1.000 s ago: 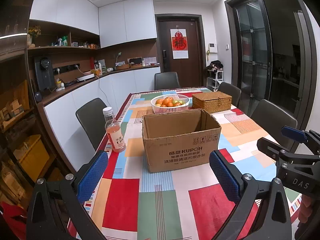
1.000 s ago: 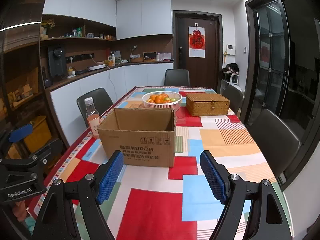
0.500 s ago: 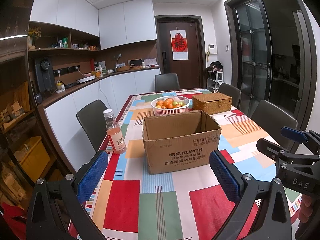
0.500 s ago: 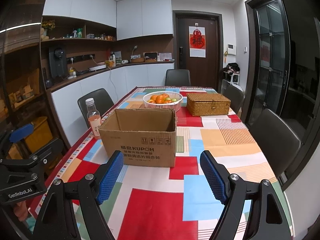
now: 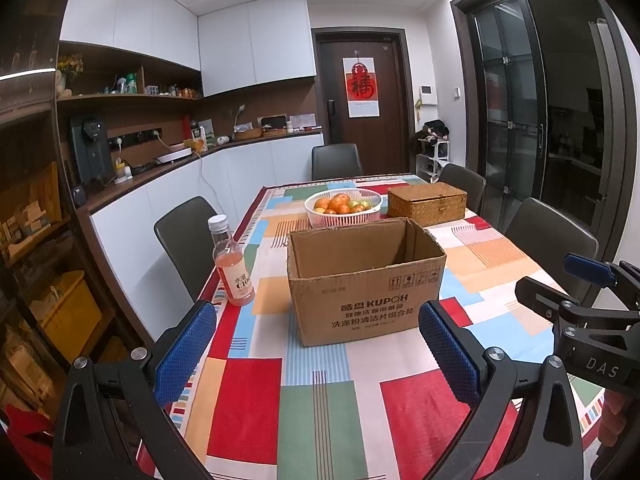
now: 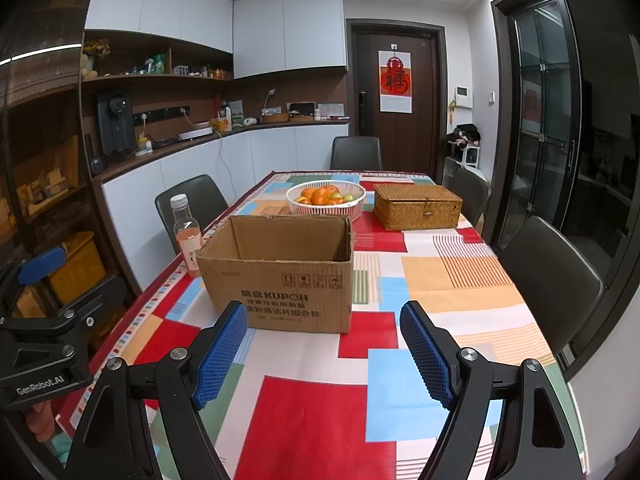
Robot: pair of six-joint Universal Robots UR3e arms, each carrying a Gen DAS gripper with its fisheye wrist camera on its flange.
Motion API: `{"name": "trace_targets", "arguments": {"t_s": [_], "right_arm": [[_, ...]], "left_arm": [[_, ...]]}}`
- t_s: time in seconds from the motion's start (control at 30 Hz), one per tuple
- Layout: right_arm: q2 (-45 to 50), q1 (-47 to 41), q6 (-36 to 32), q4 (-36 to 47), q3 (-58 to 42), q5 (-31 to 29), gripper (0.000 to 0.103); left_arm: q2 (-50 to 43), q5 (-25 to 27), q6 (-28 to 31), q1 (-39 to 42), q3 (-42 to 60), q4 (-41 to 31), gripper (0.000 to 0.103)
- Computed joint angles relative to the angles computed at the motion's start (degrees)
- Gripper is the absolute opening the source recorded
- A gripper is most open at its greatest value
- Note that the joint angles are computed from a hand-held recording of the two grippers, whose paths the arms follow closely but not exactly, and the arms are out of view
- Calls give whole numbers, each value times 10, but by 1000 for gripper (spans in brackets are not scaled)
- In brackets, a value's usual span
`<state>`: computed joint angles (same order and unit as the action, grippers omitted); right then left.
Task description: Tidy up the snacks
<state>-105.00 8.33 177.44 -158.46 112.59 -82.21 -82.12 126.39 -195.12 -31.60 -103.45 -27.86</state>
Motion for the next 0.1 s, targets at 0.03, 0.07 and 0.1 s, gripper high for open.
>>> {"name": "trace_targets", "arguments": {"t_s": [0.03,0.07,0.1], "right_arm": [[5,4,1,-1,-3,-4,79],[6,5,1,0,-4,-5,79],[8,5,1,0,-5,-6,79]], "left_arm": [[0,0,0,1,-2,1,103],[-1,0,0,1,-2,1,103],[-2,-1,-1,2,-2,0,103]]}}
